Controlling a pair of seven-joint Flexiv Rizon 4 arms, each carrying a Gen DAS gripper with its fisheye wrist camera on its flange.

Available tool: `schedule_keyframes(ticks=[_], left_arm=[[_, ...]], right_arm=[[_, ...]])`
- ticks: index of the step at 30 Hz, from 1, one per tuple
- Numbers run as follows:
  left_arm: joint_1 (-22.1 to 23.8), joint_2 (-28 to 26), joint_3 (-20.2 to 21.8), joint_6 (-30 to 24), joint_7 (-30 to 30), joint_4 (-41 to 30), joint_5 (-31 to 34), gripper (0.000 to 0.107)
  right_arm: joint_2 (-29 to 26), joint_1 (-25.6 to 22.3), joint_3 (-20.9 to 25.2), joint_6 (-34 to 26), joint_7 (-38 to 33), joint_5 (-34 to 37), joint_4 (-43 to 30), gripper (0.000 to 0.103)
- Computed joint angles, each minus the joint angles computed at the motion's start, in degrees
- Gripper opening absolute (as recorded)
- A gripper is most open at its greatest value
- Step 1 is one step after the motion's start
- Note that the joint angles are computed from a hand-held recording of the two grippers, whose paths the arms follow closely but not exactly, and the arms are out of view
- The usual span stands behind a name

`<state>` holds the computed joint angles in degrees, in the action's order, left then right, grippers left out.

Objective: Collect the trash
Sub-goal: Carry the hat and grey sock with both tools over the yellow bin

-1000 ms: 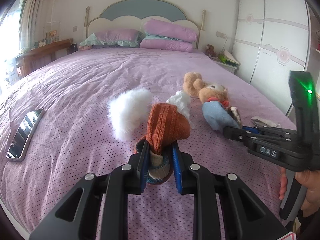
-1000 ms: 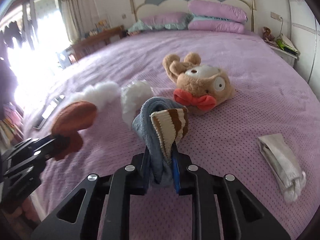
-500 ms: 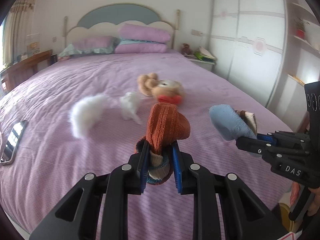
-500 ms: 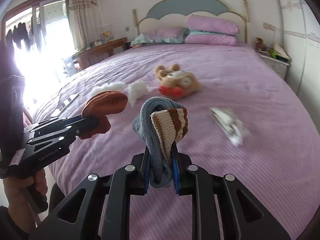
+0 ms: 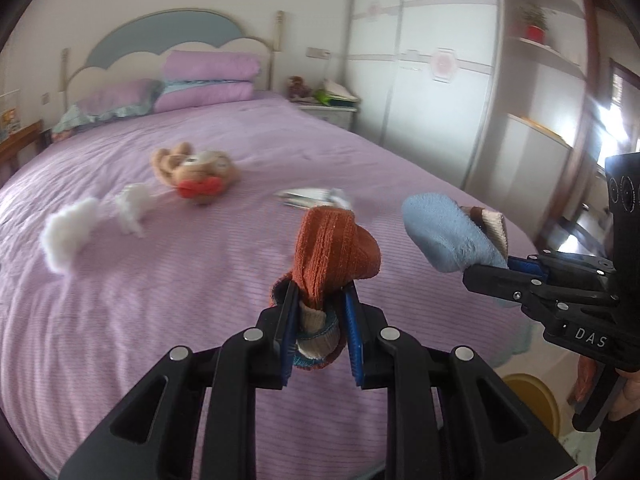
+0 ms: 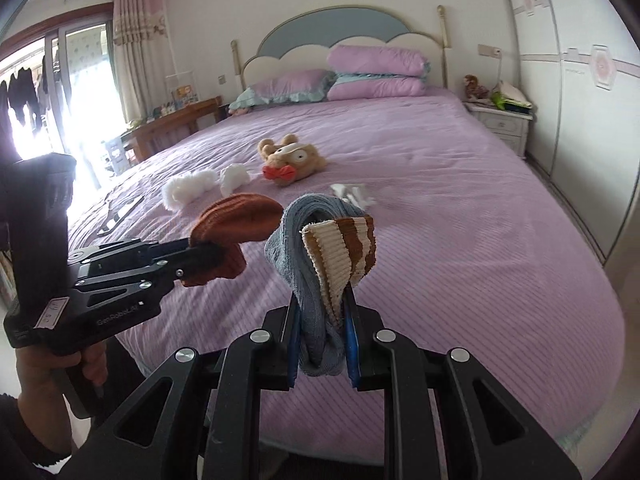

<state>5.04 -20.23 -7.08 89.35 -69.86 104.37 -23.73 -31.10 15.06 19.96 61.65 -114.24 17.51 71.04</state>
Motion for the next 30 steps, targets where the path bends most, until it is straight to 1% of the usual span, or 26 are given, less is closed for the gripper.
schedule_keyframes(ticks=[5,7,9,11,15,17,21,24,30], left_arm=[[2.37,-0.33,-6.59,-0.84,5.09,0.55,-3.07,0.022],[2.42,-0.74,-8.26,-1.07,7.18,0.49,-4.15,0.022],[1.75,-1.26,-9.02,-1.54,8.60,0.12,-4.76,0.022],[2.37,-1.71,-11.94,-2.24,11.56,0.28,-6.56,0.022],[0.94,-3.20,-14.01,-4.36,15.63,-0.81,-8.70,0.022],[-0.01,-3.69,-14.49,-5.08,17.30,-1.20,-9.78,0.022],[-2.28,-4.85,-14.98,-7.21,20.65,-2.28,-10.99,0.022],[-4.56,-5.94,-14.53,-9.42,22.64,-3.47,-11.03,0.022],[-9.36,-7.95,-12.53,-14.64,24.12,-4.75,-10.08,0.022]], right_arm=[[3.42,-2.33,-0.27,3.04,-0.14,1.66,5.53,0.018],[4.87,-3.47,-0.33,4.07,-0.10,2.52,7.98,0.018],[6.10,-4.42,-0.32,4.75,0.03,3.36,10.02,0.018],[7.67,-5.83,-0.12,5.35,0.02,4.99,12.55,0.018],[11.00,-7.80,-0.84,7.44,0.67,7.52,17.73,0.018],[12.84,-8.36,-1.65,8.83,1.55,8.25,20.59,0.018],[15.66,-8.15,-4.07,11.44,5.70,6.96,25.74,0.018],[17.95,-8.87,-5.57,12.78,8.51,6.19,30.09,0.018],[22.38,-9.18,-8.61,14.85,16.12,2.68,39.03,0.018]])
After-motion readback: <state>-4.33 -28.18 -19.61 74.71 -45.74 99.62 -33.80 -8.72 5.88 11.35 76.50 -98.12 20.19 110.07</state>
